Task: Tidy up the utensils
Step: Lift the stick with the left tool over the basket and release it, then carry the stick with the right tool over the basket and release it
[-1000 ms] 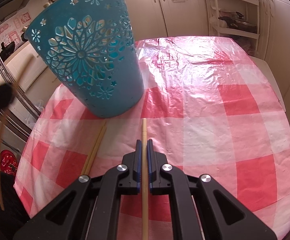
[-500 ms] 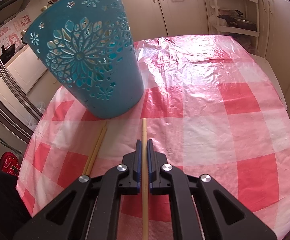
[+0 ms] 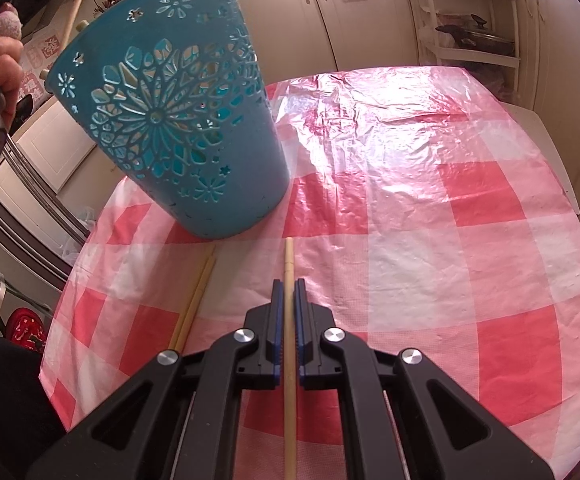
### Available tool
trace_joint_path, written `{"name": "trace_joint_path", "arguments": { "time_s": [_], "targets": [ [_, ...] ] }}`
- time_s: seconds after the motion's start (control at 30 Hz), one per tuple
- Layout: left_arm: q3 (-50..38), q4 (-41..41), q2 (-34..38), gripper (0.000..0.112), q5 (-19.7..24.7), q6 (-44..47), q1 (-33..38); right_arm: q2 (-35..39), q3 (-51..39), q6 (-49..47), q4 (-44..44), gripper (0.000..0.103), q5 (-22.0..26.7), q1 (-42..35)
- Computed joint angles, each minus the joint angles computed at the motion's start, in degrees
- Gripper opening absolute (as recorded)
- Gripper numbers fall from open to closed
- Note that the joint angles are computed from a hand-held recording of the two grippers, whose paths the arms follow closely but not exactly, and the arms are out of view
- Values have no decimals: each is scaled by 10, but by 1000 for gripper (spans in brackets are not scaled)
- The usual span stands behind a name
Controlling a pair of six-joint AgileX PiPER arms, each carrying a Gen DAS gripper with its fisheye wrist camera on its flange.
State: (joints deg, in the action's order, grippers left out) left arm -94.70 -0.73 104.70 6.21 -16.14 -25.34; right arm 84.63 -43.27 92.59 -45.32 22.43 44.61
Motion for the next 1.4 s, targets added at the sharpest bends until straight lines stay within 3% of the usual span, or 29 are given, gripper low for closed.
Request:
{"name": "trace_joint_path", "arguments": {
  "time_s": [0.17,0.4,0.5,0.67,0.73,0.8,0.87,1.0,1.13,1.2,1.3,1.4],
  "targets": [
    [21,74,13,5,-8,-73,1,0,0,2,-1,6,1,1],
    [38,64,13,5,-2,-44,-1,0,-1,2,-1,6,0,1],
    [35,5,14,5,22,30,-3,0,0,2,-1,6,1,1],
    [23,3,16,7,82,48,-6,0,-1,1,0,6,1,1],
    [31,36,7,17,99,17,-6,1,-1,2,0,6,1,2],
    [58,92,-16,43,99,-43,-3,1,-1,0,1,6,1,1],
    [93,137,-50,58,95,-93,7,0,-1,-2,3,6,1,0],
    [172,127,-125,76,86,-106,42,4,-9,-12,8,9,11,7],
    [225,65,-174,82,98,-68,84,21,-37,-28,8,17,53,31],
    [243,43,-187,82,107,-49,99,31,-53,-36,8,18,83,45],
    [252,10,-193,82,122,-16,117,28,-51,-31,13,18,84,46],
    [254,27,-194,83,125,-21,119,31,-56,-26,11,17,102,54]
  ]
}}
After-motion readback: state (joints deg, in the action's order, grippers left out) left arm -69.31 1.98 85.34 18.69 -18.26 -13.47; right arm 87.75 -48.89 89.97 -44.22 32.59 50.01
